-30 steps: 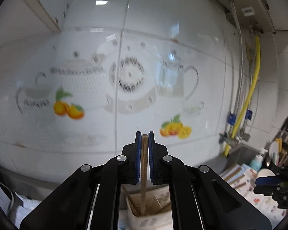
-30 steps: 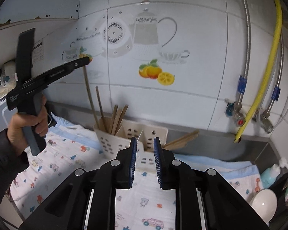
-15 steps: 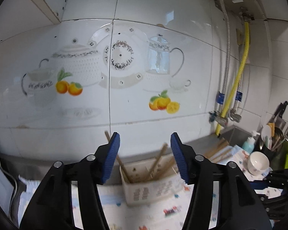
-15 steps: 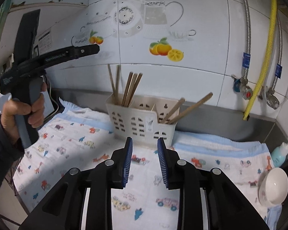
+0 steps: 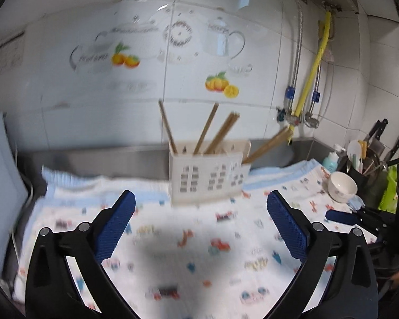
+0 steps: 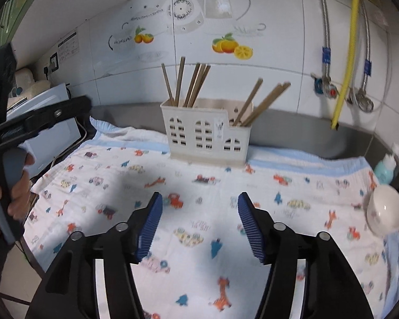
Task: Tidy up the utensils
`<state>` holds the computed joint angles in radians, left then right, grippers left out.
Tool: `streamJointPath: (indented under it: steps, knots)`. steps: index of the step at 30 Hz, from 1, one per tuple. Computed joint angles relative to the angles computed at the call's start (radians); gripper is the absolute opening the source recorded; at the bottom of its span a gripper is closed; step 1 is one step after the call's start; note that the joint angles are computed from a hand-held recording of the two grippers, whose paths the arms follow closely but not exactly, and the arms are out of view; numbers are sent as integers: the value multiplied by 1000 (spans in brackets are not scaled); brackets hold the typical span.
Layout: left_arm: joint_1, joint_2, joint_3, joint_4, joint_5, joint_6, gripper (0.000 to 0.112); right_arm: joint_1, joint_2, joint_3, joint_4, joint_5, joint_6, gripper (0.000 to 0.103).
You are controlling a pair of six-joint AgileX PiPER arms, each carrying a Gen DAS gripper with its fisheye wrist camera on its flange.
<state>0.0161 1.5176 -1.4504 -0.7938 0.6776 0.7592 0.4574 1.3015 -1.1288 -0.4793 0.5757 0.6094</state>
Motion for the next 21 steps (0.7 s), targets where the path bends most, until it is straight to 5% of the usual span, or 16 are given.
streamJointPath:
  steps: [10, 21]
  knots:
    - [13, -176, 269, 20, -102, 33, 98, 97, -65, 115, -209, 44, 270, 73]
    - [58, -240, 377, -9, -16, 76, 98, 165, -124, 203, -325, 103, 445, 86]
